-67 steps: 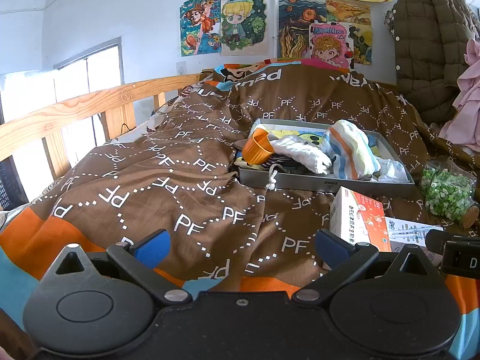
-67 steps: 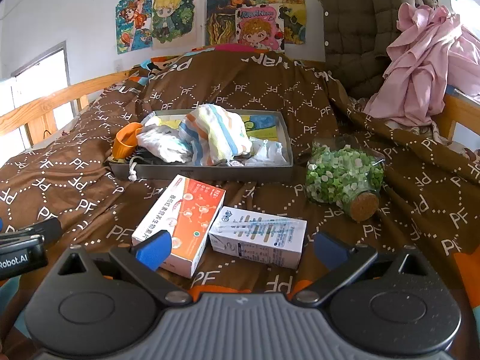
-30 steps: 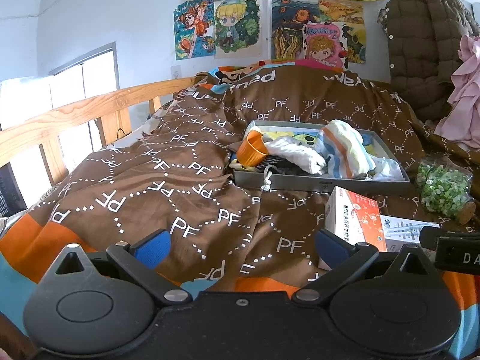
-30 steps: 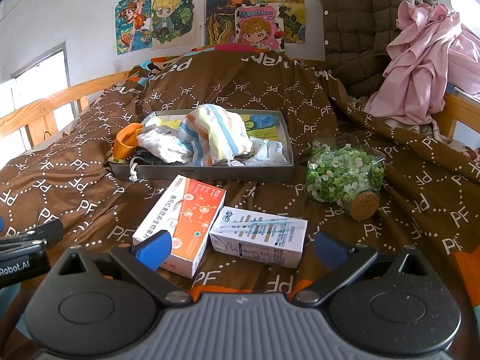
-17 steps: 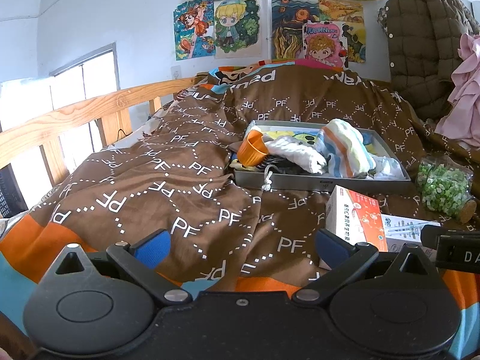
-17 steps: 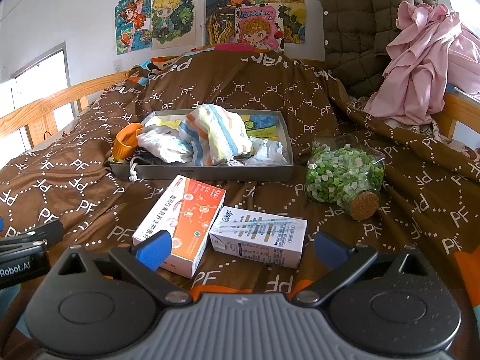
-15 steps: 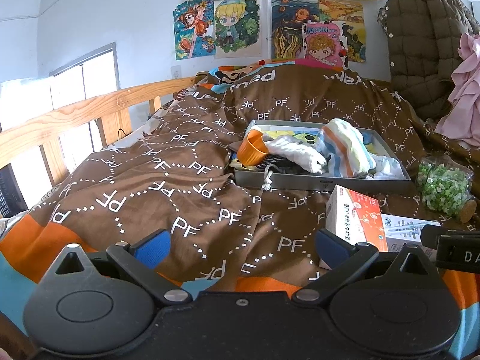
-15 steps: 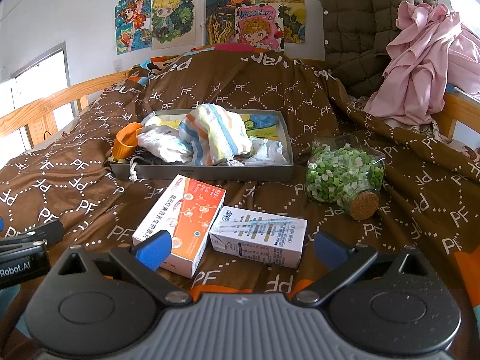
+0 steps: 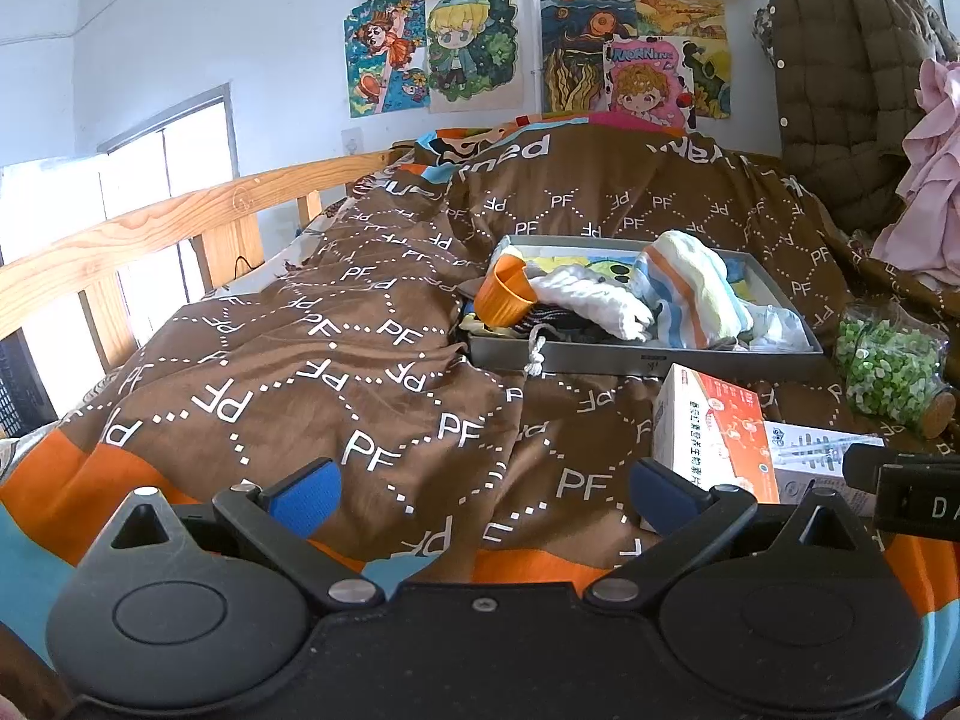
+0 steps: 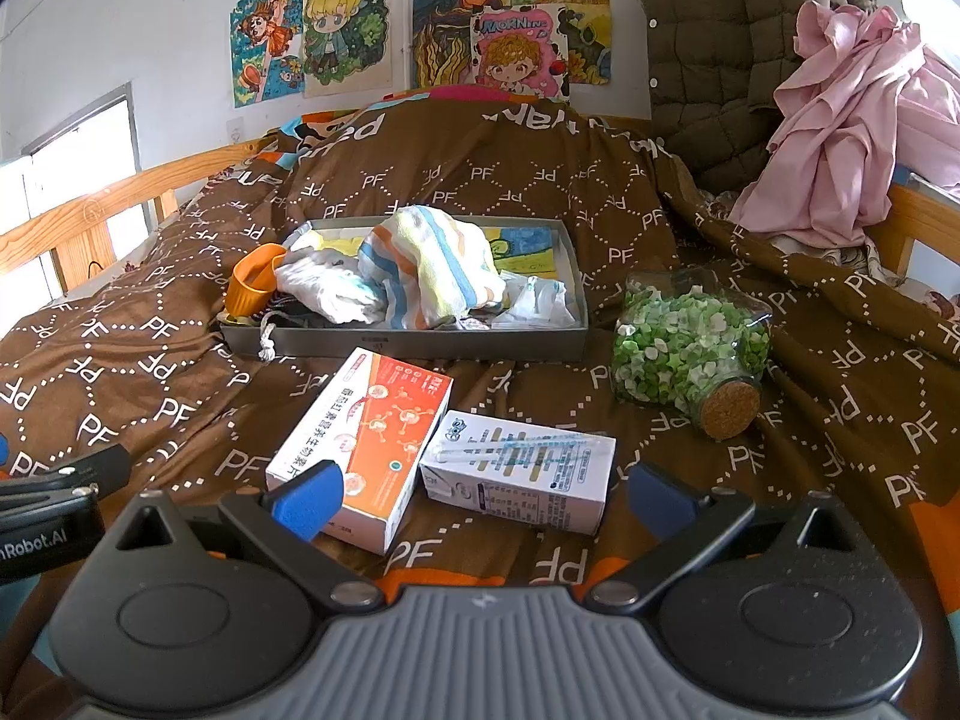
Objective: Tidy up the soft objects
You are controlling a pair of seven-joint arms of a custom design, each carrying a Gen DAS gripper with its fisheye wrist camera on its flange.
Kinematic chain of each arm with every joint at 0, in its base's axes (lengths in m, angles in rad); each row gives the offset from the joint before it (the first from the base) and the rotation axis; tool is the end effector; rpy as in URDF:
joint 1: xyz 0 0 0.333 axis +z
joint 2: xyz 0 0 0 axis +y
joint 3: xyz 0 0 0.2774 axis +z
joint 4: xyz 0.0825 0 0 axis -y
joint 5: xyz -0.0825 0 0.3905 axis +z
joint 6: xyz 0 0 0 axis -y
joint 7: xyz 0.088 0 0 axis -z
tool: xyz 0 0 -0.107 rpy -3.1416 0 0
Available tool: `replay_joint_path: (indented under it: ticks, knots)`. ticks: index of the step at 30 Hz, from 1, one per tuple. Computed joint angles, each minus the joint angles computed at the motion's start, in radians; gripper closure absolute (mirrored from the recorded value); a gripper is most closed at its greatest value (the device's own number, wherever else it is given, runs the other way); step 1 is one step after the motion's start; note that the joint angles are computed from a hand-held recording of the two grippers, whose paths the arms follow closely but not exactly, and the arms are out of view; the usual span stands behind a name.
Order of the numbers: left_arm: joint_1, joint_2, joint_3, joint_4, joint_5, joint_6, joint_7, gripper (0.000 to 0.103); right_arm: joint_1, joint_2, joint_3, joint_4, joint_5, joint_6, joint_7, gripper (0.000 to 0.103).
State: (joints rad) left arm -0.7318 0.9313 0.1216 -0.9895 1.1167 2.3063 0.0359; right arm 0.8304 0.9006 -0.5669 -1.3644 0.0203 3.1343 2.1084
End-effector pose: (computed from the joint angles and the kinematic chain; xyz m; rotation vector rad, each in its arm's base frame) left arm 0.6384 -0.4703 0.3252 -1.6640 1.3489 -0.7372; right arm 0.6905 0.3273 0.3187 -1.6724 1.4785 -0.7862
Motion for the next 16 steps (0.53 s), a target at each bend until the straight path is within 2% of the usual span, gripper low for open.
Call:
replay_joint_path:
  ticks: [16]
  knots:
    - [-0.001, 0.003, 0.002, 0.003, 0.001, 0.006, 0.003, 0.001, 0.001, 0.0, -0.001, 0.0, 0.003, -0.001, -0.001, 0.0]
